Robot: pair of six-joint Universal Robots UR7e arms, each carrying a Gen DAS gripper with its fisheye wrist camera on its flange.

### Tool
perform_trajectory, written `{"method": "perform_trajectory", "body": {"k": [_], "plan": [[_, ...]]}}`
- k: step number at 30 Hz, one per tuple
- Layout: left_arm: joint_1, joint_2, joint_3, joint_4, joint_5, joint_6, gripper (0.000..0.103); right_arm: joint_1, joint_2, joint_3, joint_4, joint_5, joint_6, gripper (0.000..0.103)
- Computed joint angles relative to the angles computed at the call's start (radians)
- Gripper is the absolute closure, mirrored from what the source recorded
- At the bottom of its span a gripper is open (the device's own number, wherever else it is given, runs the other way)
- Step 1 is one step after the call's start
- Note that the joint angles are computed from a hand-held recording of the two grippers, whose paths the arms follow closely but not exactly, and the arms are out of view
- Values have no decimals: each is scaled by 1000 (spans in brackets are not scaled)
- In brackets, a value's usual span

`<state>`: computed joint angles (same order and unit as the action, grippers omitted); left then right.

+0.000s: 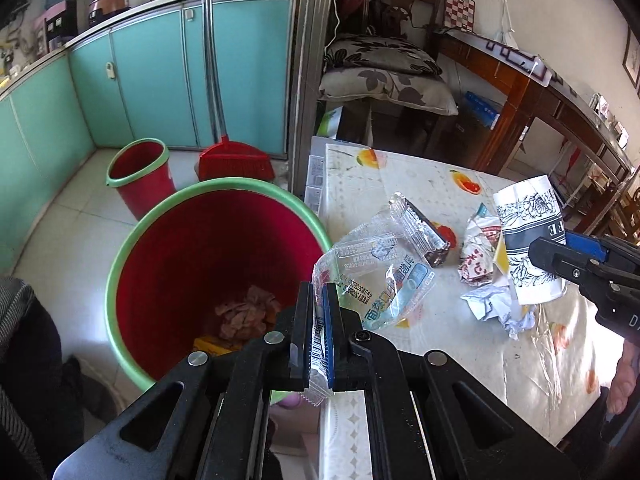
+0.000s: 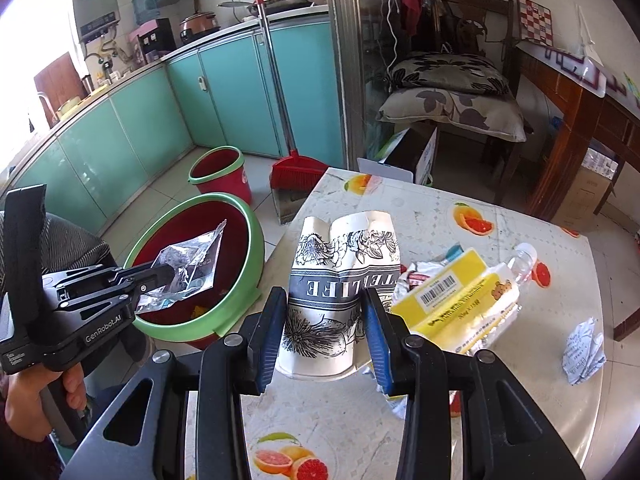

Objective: Collect trash
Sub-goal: 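Carry the cup and bag over the red bin and release both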

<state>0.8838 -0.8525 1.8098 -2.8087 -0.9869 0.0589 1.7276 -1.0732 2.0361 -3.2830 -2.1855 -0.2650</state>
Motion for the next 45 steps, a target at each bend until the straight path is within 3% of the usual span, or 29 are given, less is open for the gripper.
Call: {"method": "perform_trajectory", "body": {"k": [13, 22, 33, 36, 38, 40, 45], "plan": [[70, 36, -76, 34, 74, -8, 99, 12, 181, -174, 92, 85, 24, 66], [112, 63, -134, 39, 125, -5, 99, 15, 306, -312, 160, 115, -15, 66], [148, 103, -189, 80, 141, -19, 99, -2, 370, -397, 218, 157, -41, 64], [151, 112, -197, 96, 143, -28, 86, -8, 376, -404, 231, 164, -36, 63], [149, 113, -190, 75, 146, -19, 58, -14, 374, -397, 217, 177, -37, 63], [147, 112, -183, 51, 153, -11, 43, -15, 374, -396, 211, 185, -39, 59], [141, 111, -185, 51, 160, -14, 42, -10, 361, -380, 191, 172, -46, 54]]}}
